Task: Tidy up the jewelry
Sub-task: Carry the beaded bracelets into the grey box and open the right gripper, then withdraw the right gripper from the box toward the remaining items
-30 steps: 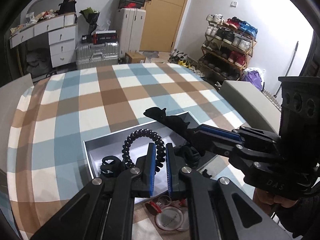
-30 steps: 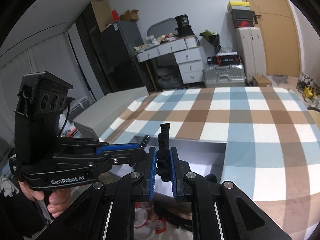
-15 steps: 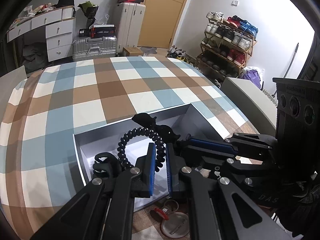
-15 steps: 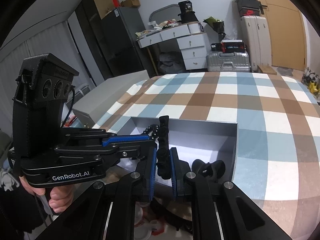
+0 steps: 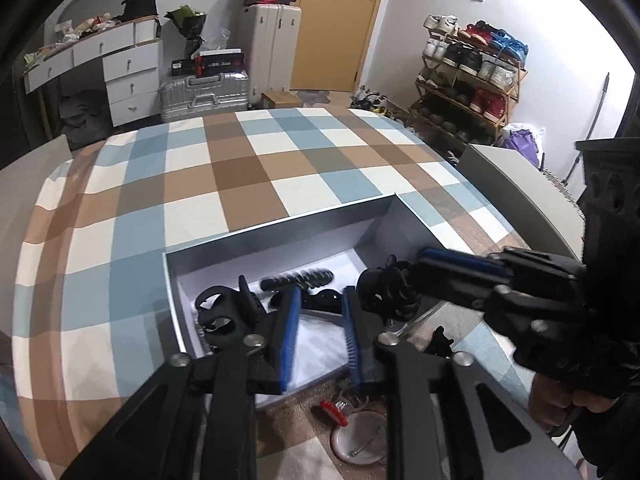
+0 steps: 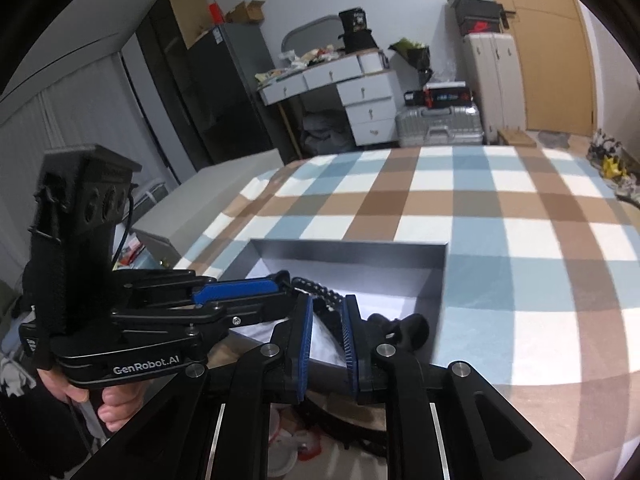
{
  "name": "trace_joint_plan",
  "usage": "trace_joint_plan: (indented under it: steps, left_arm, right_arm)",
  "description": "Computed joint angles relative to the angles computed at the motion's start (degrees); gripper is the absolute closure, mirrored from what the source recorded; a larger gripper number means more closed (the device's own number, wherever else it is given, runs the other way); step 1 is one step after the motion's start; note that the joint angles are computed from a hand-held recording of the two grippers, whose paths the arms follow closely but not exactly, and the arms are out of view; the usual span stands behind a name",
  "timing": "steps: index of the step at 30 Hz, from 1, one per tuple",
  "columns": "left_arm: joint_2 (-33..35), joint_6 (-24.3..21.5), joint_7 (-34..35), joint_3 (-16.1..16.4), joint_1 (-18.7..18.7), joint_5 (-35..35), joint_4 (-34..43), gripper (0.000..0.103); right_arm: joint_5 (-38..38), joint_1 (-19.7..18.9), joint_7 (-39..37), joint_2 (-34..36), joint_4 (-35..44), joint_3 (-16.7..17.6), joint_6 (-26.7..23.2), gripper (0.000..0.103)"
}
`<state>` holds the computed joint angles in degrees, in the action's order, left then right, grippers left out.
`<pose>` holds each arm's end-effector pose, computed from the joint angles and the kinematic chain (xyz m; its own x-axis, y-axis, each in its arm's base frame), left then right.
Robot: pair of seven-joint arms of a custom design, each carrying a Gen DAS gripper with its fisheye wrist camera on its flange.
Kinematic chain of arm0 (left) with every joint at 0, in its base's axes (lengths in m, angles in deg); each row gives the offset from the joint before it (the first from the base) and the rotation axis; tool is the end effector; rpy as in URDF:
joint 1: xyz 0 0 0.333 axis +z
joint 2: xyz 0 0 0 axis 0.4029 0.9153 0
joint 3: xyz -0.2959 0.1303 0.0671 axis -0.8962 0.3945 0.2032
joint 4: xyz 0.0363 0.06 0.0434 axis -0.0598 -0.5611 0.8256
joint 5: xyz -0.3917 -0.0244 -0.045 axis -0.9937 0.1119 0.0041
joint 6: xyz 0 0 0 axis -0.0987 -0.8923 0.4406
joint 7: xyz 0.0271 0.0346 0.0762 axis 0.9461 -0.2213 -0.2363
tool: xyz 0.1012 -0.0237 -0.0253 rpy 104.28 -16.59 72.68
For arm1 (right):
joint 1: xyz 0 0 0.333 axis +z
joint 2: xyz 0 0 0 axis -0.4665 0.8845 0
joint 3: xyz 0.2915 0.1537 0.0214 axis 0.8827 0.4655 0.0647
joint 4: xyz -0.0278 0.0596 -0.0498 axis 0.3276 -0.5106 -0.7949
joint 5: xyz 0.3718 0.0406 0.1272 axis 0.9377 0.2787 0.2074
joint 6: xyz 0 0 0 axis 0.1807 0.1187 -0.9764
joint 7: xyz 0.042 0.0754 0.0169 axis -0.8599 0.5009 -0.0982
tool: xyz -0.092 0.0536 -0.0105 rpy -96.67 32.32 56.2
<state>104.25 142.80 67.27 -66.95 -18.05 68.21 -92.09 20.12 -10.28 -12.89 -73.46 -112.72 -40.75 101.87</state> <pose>0.5025 -0.5472 0.5869 -0.0016 -0.9851 0.1719 -0.7322 -0.1159 -0.6712 0.5998 0.3071 0.5311 0.7740 -0.5741 -0.2670 -0.5105 -0.3163 -0.7996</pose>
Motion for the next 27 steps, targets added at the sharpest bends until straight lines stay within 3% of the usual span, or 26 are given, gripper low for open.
trace_joint_plan:
  steps: [3,7,9,12,17,23,27]
  left_arm:
    - [0.08,-1.59,-1.22,0.43,-1.07,1.41,0.93,0.071]
    - [0.97,-5.63,-2.24,0.91,-3.01,3.70,3.72,0.065]
    - [1.35,-7.76,-2.90,1.17,-4.11,4.99,4.96,0.056]
    - [1.34,-9.05,-4.14,1.37,-5.24,6.98,5.50,0.052]
    - [2.44,-12.22,-6.06,1.65,-7.09,9.04,7.90,0.033]
    - [3.97,-16.76,-6.89,2.46,-9.60,11.34,11.17,0.022]
    - [3.70,-17.78,-9.63,2.63,-10.52,12.60,10.85,0.019]
  right_arm:
    - [1.13,-0.08,-0.67,-1.54,-1.47,-0.06,1.21,0.087]
    - [3.95,-0.04,-2.24,-3.81,-3.76,-0.46,2.51,0.074]
    - [5.44,0.17,-3.11,-4.92,-4.82,-0.86,3.03,0.070]
    - [8.29,0.47,-5.25,-7.22,-7.06,-1.64,3.45,0.067]
    - [13.24,1.46,-9.30,-10.86,-10.81,-3.38,4.37,0.051]
    - [16.68,2.77,-13.27,-15.04,-15.05,-5.43,5.34,0.037]
    - [20.71,3.88,-17.56,-17.41,-17.48,-6.26,7.93,0.022]
